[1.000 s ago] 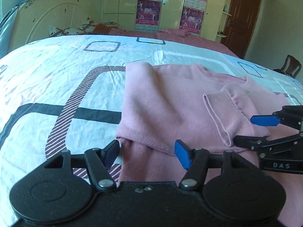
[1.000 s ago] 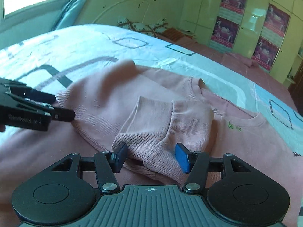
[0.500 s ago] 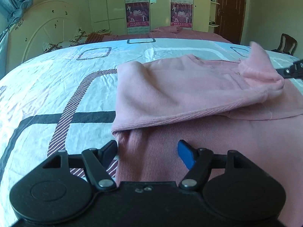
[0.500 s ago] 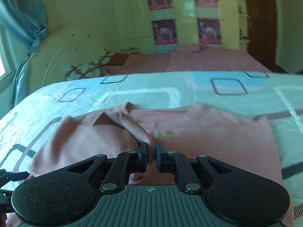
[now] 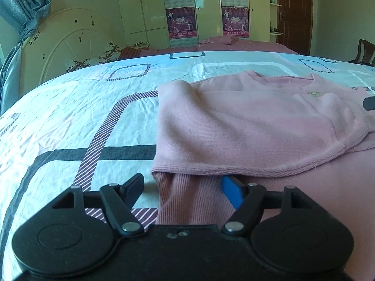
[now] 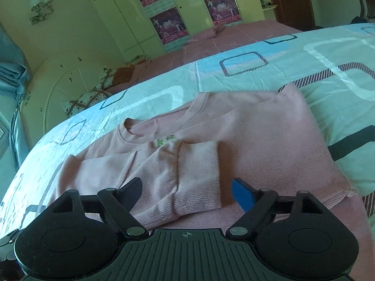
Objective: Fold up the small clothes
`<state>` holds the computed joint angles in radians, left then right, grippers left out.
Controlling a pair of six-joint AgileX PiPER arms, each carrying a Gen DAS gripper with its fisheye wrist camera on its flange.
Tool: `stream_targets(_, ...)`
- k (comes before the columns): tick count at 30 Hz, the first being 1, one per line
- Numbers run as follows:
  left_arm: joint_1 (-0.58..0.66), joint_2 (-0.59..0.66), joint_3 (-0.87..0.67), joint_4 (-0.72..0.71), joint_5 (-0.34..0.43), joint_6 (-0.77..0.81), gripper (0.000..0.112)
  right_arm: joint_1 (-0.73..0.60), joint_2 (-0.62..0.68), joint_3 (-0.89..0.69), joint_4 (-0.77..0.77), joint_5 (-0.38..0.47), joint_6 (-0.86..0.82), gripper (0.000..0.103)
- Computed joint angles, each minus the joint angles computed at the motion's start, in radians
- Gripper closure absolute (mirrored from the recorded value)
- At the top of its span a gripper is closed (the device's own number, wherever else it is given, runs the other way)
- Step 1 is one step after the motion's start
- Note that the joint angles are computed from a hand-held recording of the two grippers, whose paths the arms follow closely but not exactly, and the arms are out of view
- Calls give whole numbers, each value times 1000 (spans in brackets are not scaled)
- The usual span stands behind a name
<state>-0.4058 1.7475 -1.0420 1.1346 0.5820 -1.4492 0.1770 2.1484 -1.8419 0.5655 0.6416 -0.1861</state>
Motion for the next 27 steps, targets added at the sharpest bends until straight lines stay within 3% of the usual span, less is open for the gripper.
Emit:
stream_targets(4,-2,-11,15,14,8,-22,40,46,66,-75,-207,10,213,20)
stream_targets(7,-2,-9,24,35,4,-56,40,57,82,-100,-180,36,164,69)
stream_targets(8,-7,-6,21,38,12,-64,40,61,88,-113,-167,47,142,76)
stream_targets(10,-12,2,11,46,26,-69,40,70,100,-141,-154,68,109,79)
stream_targets(14,-21,31,-18,83,58,-79,46,87,5,-22,-168,-101,36,83)
stream_targets(17,-22,59,-43,117,84,-98,66,80,-44,24,-227,-175,32,83)
stream_targets(18,-16,62,-44,122,81,-107,83,75,-49,26,-262,-179,43,83)
stream_targets(21,-15,58,-36,136,73,-147,99,48,-15,-4,-331,-120,117,83)
stream_targets(23,-15,41,-16,151,63,-198,102,20,46,-75,-294,5,120,83)
stream_targets(25,0,11,14,159,44,-269,102,5,43,-49,-239,26,68,83)
stream_targets(27,24,3,24,120,4,-252,102,2,11,18,-209,-18,38,82)
